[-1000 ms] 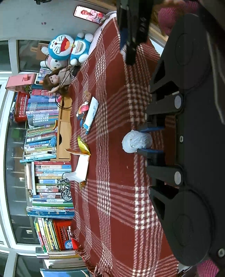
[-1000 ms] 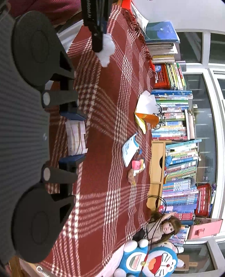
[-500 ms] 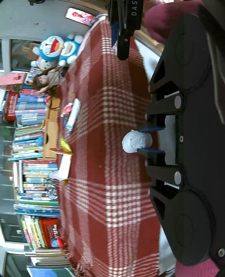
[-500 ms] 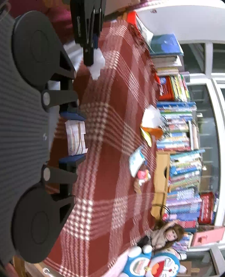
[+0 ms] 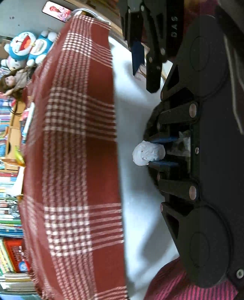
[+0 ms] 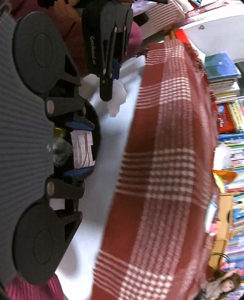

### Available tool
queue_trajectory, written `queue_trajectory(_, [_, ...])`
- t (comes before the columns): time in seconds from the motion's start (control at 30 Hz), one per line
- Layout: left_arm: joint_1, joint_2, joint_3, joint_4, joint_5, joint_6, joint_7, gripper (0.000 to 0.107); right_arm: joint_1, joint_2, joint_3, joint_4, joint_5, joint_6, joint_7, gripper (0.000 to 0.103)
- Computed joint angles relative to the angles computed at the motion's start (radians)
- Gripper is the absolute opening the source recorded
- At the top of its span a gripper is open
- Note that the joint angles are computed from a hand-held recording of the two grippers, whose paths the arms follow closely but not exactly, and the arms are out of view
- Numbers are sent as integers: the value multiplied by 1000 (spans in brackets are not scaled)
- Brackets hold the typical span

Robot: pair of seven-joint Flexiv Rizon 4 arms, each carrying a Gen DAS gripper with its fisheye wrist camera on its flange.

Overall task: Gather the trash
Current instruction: 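Carry the tissue and folded paper into the black bin and open both grippers, then grasp the white paper box with the left gripper while the right gripper grasps the white-and-blue paper bag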

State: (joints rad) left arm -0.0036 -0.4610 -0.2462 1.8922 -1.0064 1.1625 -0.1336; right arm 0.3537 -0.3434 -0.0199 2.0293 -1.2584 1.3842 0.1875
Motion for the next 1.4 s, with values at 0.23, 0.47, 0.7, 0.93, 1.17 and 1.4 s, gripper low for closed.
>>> queue_trajectory(0.23, [-8, -27, 26, -8, 118, -25, -92, 19, 22, -52, 4, -7, 130, 32, -92, 48])
queue_trajectory(0.47, [6, -39, 13, -13, 163, -26, -123, 19, 68, -65, -47, 1, 205, 67, -126, 51])
queue_trajectory(0.7, [15, -48, 5, -21, 191, -24, -148, 19, 101, -70, -77, 4, 260, 77, -163, 51])
queue_trajectory(0.93, [21, -50, -18, -12, 173, 34, -143, 56, 133, -65, -124, 15, 247, 102, -130, 70])
queue_trajectory(1.17, [46, -53, -67, -33, 127, 95, -125, 81, 141, -36, -187, 19, 113, 112, -2, 73])
queue_trajectory(1.4, [68, -58, -160, -101, -53, 150, 38, 91, 78, 16, -214, -23, -141, 111, 189, 73])
